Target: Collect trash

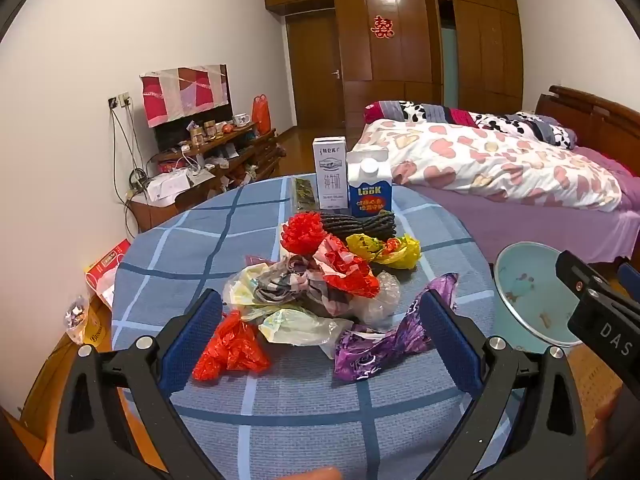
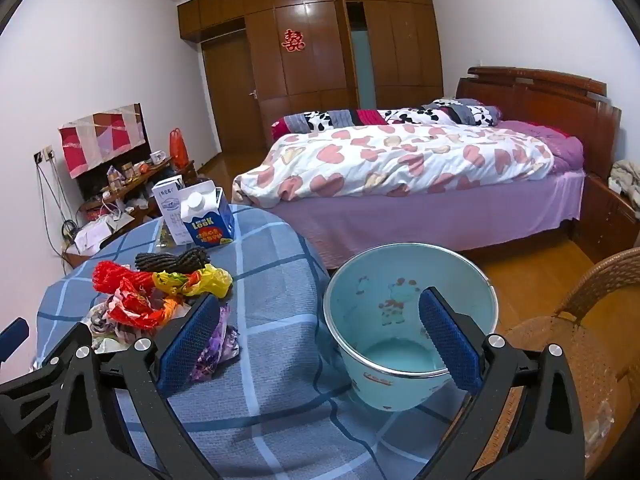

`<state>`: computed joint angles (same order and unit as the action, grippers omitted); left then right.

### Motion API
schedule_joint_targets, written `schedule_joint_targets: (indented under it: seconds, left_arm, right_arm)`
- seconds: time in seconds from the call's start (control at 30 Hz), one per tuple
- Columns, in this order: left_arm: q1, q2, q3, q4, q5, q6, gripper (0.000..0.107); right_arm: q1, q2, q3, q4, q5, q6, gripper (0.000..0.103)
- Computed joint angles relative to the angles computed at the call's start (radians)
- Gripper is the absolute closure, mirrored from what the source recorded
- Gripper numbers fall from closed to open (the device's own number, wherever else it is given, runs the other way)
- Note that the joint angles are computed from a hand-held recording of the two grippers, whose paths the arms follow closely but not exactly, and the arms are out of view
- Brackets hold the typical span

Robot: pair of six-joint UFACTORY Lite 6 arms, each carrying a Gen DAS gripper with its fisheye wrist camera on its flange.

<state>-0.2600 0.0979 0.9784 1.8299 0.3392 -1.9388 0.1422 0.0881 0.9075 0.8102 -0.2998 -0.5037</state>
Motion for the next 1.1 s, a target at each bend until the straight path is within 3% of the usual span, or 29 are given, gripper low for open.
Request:
schedule_joint_targets:
  seconds: [0.3, 0.53, 1.1]
  left_arm:
    - [0.001, 0.0, 0.001, -0.013, -0.003, 0.009, 0.01]
    - [0.003, -0.002, 0.0, -0.009, -0.007, 0.005, 0.01]
    - [-0.002, 0.001, -0.01, -0.028, 0.015, 0.013, 0.01]
  right_arm:
    - [-0.001, 0.008, 0.003, 0.024, -0.006, -0.023, 0.005]
    - [-0.016, 0.024, -0.001, -0.07, 0.002, 0.068, 0.005]
    - [0.006, 0.031, 0.002, -0.032, -0.012, 0.041, 0.005]
